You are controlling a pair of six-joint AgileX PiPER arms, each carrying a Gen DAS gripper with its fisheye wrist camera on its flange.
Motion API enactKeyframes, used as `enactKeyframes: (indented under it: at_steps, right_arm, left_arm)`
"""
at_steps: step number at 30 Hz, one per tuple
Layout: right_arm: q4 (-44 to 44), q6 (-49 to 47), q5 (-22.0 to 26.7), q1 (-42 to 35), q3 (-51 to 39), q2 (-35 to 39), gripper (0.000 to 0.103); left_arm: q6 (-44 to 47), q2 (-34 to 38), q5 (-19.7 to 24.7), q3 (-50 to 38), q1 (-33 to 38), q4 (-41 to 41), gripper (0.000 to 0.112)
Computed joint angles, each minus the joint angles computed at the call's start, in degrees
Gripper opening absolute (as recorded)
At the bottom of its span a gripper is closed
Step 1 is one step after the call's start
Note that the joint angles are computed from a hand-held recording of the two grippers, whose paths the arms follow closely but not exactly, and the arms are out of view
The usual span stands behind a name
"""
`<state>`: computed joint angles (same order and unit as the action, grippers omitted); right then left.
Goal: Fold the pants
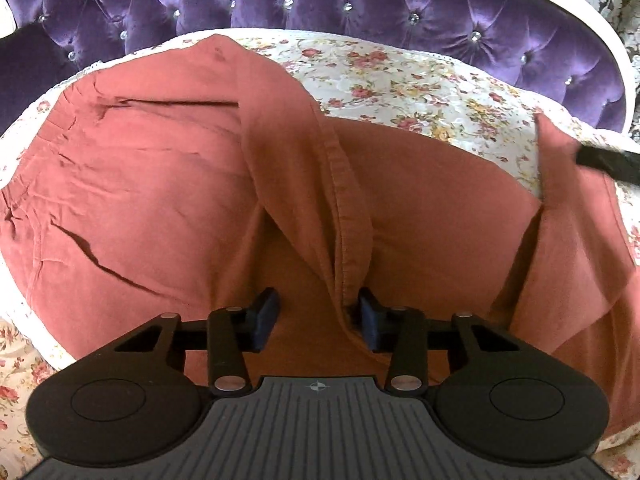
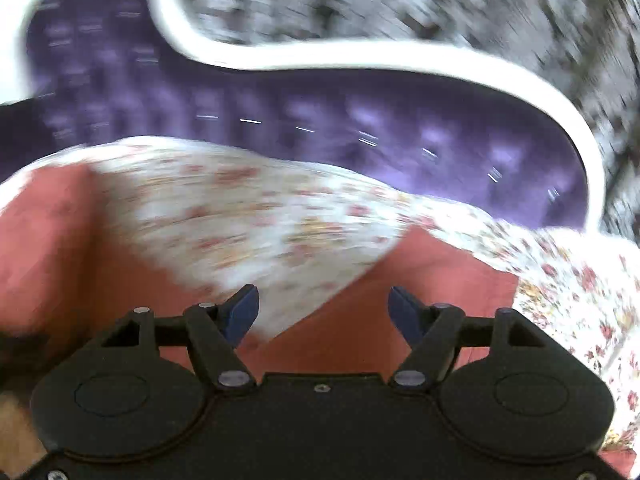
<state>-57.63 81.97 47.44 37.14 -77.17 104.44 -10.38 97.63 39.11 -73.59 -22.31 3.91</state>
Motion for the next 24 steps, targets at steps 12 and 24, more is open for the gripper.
enactKeyframes:
  at_steps: [12,24]
  right_arm:
    - [20.91,-19.32,9.04,-11.87,-22.08,15.09,0.010]
    - [-6.14,27.37,18.99,10.47,26.34,-31.87,0.010]
  left_arm:
    - [11.46,0.97,2.65,-2.73,4.97,-16.11,0.006]
    - [10.71,-13.90,-3.71,6.14,3.78,-16.20,0.006]
